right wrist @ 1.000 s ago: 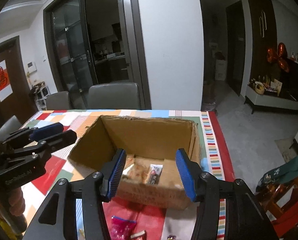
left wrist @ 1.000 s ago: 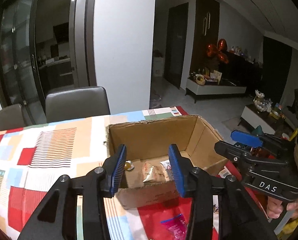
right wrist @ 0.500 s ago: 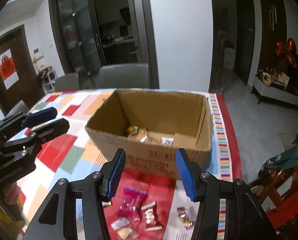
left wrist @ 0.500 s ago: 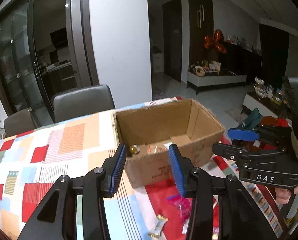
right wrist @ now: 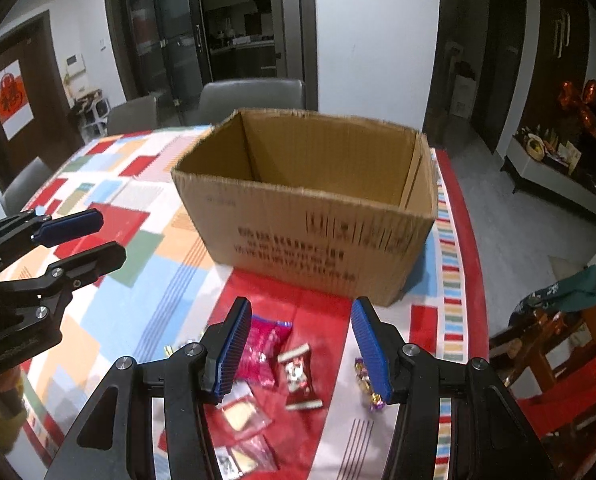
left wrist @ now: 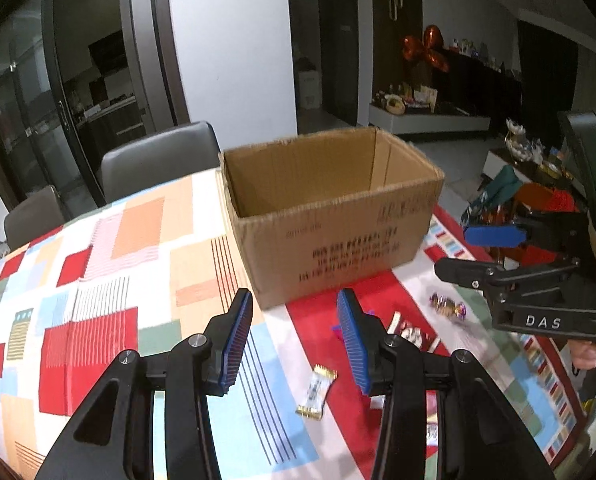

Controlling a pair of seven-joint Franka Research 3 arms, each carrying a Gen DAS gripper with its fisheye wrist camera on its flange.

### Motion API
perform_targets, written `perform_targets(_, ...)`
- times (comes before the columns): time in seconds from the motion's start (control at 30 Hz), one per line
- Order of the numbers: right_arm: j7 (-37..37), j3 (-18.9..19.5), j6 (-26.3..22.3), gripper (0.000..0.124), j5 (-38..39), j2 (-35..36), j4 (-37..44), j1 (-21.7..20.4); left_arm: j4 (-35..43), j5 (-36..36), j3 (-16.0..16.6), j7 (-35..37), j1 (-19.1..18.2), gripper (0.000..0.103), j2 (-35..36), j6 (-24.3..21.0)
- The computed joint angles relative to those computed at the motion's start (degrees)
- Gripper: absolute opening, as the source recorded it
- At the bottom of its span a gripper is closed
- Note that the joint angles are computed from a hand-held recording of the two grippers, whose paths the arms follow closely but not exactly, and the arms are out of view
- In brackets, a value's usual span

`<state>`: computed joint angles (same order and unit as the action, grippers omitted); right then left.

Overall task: Organize snacks
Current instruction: 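Move the left gripper to the white-gold bar while the right approaches the red-white candy pack, then grasp the white-gold bar with the left gripper while the right gripper grasps the red-white candy pack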

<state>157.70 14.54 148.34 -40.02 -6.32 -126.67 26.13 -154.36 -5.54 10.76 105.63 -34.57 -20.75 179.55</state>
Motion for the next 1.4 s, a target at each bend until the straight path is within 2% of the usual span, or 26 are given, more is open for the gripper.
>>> perform_targets(0.37,0.47,0.0,1.71,0.053,2.13,1.02,-3.38,1.05,-3.14,-3.05,3.6,3.04,-3.81,0.043,0.98,-0.8)
perform_targets(0.5,-0.84,-0.44,2.41,0.053,4.18,2.1,-4.15,1.63,-3.05,-4.95,3.51,5.15,-3.99,0.043,2.49,-1.91)
perform_targets(0.9,-2.45,-1.54,2.58,0.053,6.56,4.35,-4.99,3.0,-1.58,-15.68,1.52,13.5,-3.41,0.043,7.29,-5.53)
perform_targets(1.13,-3.55,-2.65,2.6,0.049,7.67,6.28,-4.5,3.72,1.18,-24.95,0.29,20.2,-2.82,0.043,11.44,-8.32)
perform_targets(1.4,-4.66,-3.92,3.76,0.044,8.48,7.83,-3.85,4.19,4.1,-30.96,-4.08,23.5,1.11,0.043,15.25,-9.72)
